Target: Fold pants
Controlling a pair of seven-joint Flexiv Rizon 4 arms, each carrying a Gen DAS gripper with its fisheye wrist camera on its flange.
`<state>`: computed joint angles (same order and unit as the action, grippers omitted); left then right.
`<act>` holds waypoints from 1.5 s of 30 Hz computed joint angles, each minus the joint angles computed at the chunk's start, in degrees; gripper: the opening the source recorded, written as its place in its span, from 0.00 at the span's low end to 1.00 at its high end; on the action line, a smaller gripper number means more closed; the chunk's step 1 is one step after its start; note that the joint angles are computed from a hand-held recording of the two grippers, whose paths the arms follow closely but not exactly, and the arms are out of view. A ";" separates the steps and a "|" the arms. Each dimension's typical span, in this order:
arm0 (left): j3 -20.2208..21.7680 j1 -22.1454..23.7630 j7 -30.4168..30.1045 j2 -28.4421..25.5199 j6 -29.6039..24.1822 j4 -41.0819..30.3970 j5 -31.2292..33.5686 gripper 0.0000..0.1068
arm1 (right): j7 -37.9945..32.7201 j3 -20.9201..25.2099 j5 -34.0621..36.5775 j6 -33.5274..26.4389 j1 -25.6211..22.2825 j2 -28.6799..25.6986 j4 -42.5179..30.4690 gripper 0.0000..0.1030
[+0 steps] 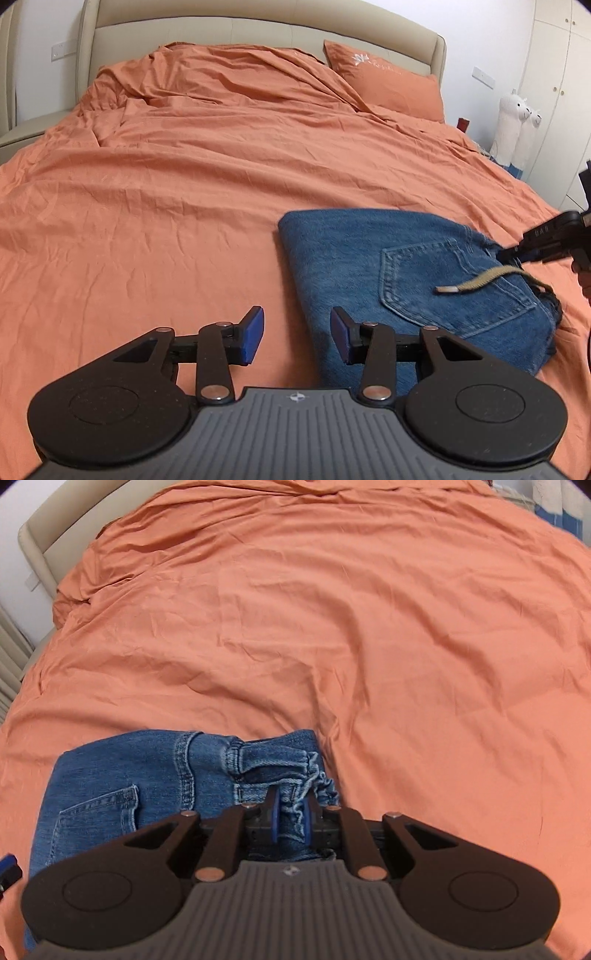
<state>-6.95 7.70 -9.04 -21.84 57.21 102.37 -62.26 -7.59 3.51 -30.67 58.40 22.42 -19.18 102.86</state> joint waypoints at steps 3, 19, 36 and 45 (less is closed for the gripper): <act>0.77 -0.07 2.46 2.61 -0.76 2.36 1.36 0.46 | 2.20 -1.76 -8.86 -2.89 2.33 2.58 1.62 0.25; 7.41 -3.09 7.47 12.80 -2.60 13.45 15.68 0.53 | 35.09 5.21 -42.20 -11.02 5.19 8.67 12.69 0.25; 7.31 -3.49 -1.36 9.32 3.34 12.01 21.89 0.16 | 28.17 5.65 -36.68 -10.00 5.21 6.99 13.19 0.22; 7.57 -1.87 -10.89 8.14 -0.95 9.32 33.25 0.16 | 23.18 4.79 -34.52 -9.39 5.91 6.01 13.24 0.22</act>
